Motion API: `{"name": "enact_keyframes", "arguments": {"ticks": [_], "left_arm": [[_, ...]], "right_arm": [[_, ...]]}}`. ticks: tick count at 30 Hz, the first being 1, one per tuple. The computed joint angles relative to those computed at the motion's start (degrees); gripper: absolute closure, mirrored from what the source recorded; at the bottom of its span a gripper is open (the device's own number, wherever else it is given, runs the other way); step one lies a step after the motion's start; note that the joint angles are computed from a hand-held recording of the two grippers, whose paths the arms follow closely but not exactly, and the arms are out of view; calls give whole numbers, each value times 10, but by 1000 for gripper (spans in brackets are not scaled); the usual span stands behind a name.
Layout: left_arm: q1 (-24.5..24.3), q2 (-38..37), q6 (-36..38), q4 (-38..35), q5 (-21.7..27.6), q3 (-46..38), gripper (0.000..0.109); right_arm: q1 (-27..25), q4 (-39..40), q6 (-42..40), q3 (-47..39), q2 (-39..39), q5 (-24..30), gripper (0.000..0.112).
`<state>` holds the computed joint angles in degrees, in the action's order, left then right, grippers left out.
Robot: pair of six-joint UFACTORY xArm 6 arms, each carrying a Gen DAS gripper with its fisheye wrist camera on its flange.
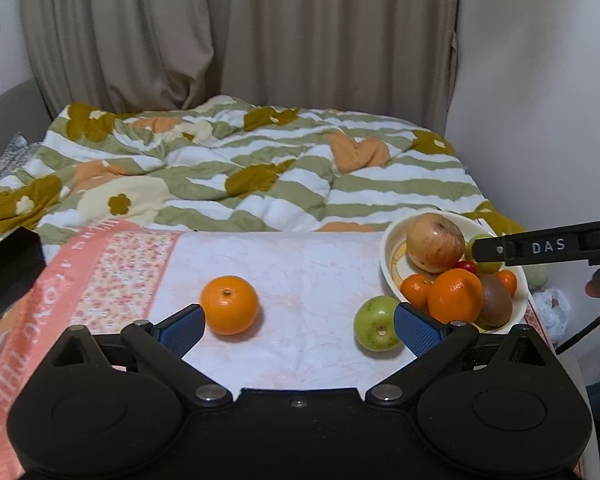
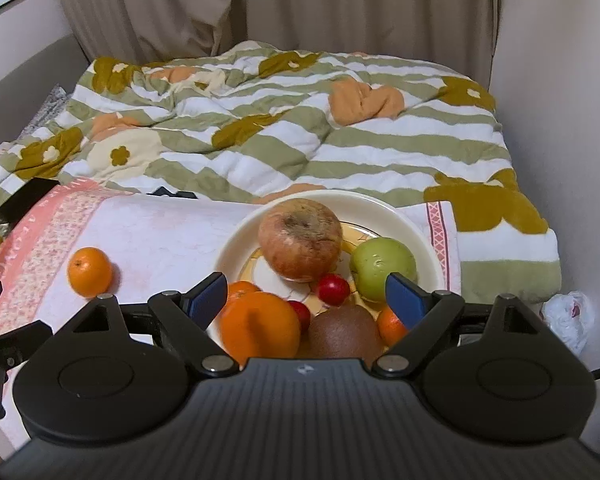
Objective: Organize fruits
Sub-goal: 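Pull both open tools back toward the last orange and green apple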
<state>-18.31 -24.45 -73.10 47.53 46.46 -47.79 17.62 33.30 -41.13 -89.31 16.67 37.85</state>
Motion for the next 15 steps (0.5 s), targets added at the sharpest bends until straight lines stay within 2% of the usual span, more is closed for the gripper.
{"name": "enact_keyframes", "arguments": {"ticks": [8,12,15], "left_arm": [[-14,-76,11,9,66,30,6],[12,-117,51,-2,63,54,6],[47,-142,98,-16,37,73,6]], "right_arm": [[9,18,-1,65,-73,-1,10],[22,11,15,108,-114,-11,10],[39,-9,45,143,-138,-38,9]]}}
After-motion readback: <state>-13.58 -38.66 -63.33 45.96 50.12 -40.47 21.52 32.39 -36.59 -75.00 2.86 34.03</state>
